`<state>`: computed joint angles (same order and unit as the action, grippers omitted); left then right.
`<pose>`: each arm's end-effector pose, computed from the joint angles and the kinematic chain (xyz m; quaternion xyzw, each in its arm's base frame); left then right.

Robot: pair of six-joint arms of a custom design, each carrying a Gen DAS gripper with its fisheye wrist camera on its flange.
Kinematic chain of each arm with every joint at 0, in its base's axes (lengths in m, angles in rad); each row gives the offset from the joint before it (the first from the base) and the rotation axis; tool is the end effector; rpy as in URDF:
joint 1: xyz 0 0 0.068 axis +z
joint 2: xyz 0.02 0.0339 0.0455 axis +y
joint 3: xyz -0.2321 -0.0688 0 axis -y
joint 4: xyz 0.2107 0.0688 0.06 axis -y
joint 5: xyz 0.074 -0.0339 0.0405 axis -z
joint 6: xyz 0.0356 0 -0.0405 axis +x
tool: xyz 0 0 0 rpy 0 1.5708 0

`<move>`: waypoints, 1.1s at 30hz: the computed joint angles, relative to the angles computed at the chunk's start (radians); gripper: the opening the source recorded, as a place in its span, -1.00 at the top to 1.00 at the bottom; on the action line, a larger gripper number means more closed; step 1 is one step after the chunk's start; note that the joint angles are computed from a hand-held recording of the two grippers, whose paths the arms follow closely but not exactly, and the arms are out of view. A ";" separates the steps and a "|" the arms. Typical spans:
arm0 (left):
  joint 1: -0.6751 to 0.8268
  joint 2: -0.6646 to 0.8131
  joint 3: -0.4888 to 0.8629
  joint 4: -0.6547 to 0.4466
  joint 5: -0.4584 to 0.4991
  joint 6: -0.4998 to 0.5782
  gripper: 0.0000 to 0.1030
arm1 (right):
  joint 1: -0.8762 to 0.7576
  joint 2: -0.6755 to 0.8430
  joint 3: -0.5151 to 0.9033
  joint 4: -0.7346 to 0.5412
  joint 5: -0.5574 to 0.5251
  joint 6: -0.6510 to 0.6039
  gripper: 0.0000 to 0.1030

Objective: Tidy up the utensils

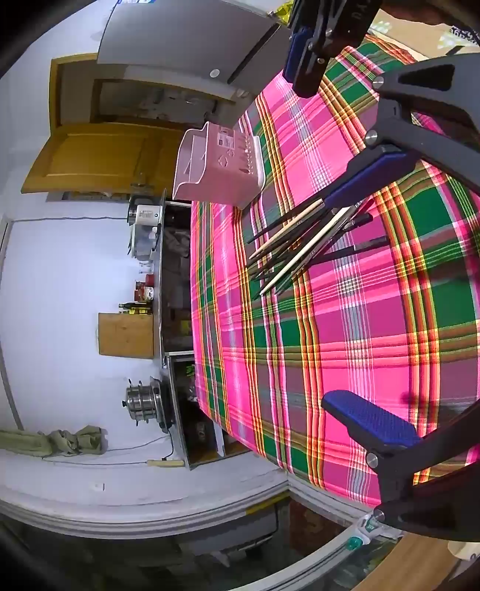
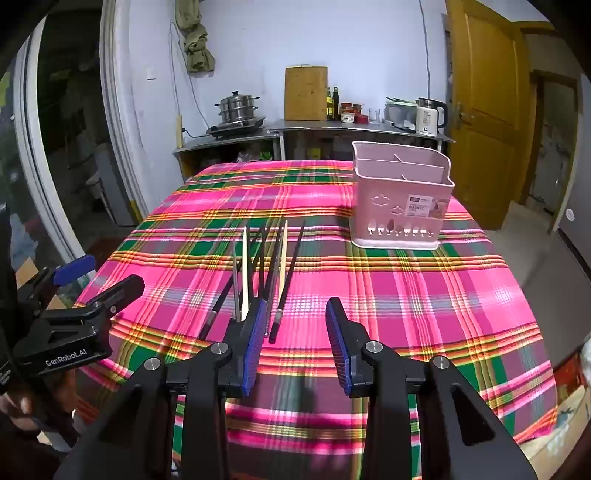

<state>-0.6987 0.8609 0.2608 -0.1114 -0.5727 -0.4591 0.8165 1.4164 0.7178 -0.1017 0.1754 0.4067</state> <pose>0.1312 -0.0851 0.1522 -0.0126 0.8799 -0.0037 0.4750 0.1827 0.1854 0.1750 -0.1556 0.9105 0.1485 0.3531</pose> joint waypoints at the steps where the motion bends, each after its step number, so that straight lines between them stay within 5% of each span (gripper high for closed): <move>1: 0.001 0.000 0.000 0.000 0.003 -0.001 -0.95 | 0.001 -0.001 -0.002 0.003 0.003 -0.001 0.32; 33: -0.028 -0.069 0.009 -0.050 -0.009 -0.018 -0.95 | 0.019 -0.022 -0.009 -0.007 0.030 -0.002 0.32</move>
<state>-0.7268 0.7920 0.2699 -0.1610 -0.5817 -0.4771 0.8360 1.3944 0.7087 -0.1089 0.2052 0.4052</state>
